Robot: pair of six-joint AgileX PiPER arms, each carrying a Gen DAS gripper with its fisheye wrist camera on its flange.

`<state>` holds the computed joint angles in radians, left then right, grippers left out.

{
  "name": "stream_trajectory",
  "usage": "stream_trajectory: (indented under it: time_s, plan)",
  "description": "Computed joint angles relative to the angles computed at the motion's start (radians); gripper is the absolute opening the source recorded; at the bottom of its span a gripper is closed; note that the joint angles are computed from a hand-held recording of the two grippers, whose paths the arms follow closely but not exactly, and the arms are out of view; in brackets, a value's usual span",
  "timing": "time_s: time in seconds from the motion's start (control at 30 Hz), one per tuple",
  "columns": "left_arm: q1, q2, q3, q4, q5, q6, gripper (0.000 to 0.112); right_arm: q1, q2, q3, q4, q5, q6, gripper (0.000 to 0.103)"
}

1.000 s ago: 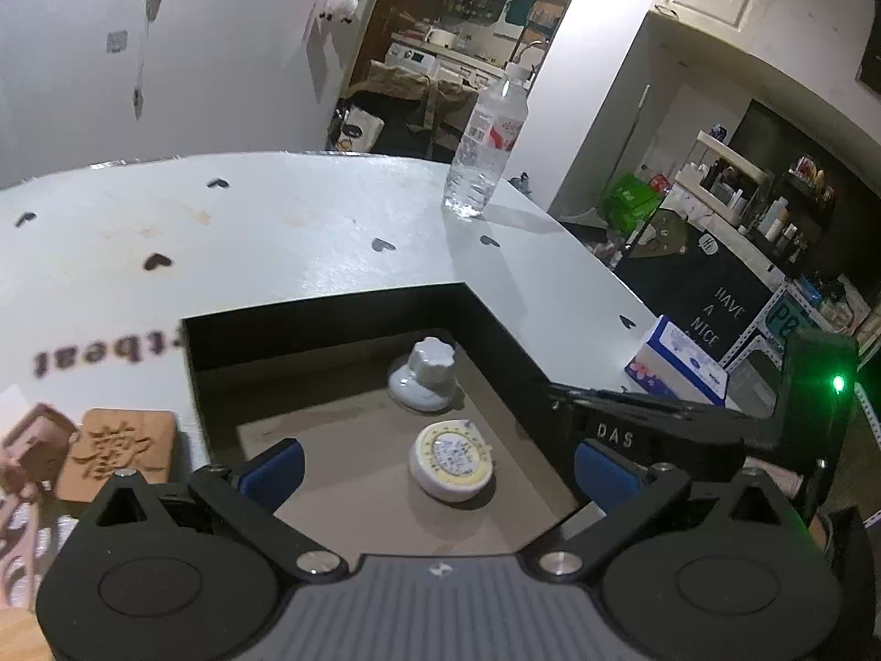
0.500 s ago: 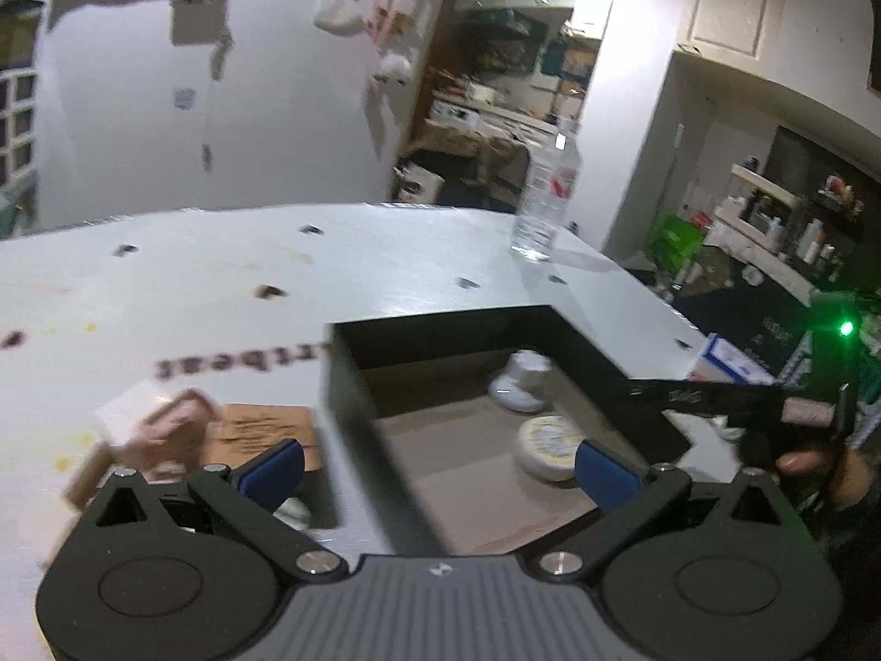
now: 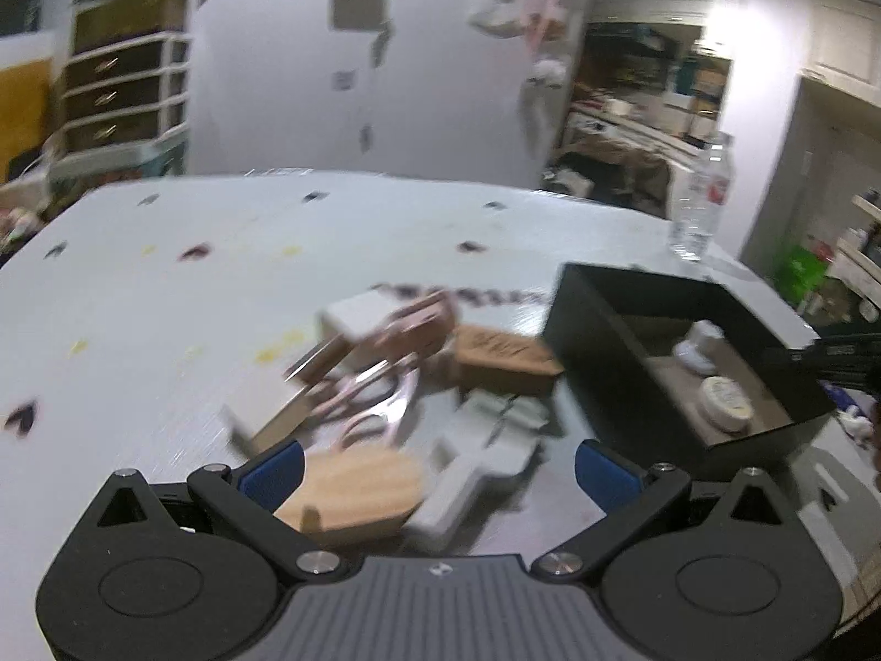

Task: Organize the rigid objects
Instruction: 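Move the left tool back over the light wooden oval block, then grasp the wooden oval block with the left tool and lift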

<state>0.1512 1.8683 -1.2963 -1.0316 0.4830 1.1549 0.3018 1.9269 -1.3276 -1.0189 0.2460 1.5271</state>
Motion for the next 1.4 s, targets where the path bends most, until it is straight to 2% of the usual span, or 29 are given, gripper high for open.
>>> stream_trajectory:
  time_s: [0.13,0.2,0.57,0.7,0.87,0.93,1.07,1.17,1.27,1.4]
  plan:
    - [0.018,0.007,0.02,0.021,-0.043,-0.067,0.103,0.004,0.003,-0.007,0.019,0.012,-0.023,0.007]
    - [0.018,-0.002,0.042,0.015,-0.09,-0.083,0.103,0.01,0.005,-0.013,0.024,0.026,-0.034,0.007]
    - [-0.041,0.056,-0.035,0.343,-0.163,-0.519,0.103,0.018,0.009,-0.019,0.019,0.042,-0.024,0.007]
    - [-0.057,0.075,-0.048,0.365,-0.191,-0.57,0.103,0.018,0.008,-0.019,0.018,0.043,-0.021,0.007]
    - [-0.06,0.078,-0.047,0.534,-0.214,-0.717,0.103,0.018,0.008,-0.018,0.018,0.042,-0.02,0.007]
    - [-0.05,0.072,-0.033,0.522,-0.226,-0.696,0.103,0.017,0.008,-0.016,0.012,0.038,-0.013,0.007]
    - [-0.035,0.063,-0.012,0.599,-0.259,-0.752,0.103,0.016,0.008,-0.016,0.009,0.038,-0.009,0.007]
    - [-0.025,0.053,0.014,0.55,-0.299,-0.659,0.103,0.016,0.008,-0.015,0.011,0.036,-0.01,0.008]
    - [-0.017,0.048,0.02,0.522,-0.292,-0.602,0.103,0.016,0.008,-0.015,0.009,0.036,-0.009,0.008]
    - [-0.02,0.043,0.026,0.562,-0.285,-0.633,0.103,0.017,0.009,-0.016,0.009,0.04,-0.008,0.007]
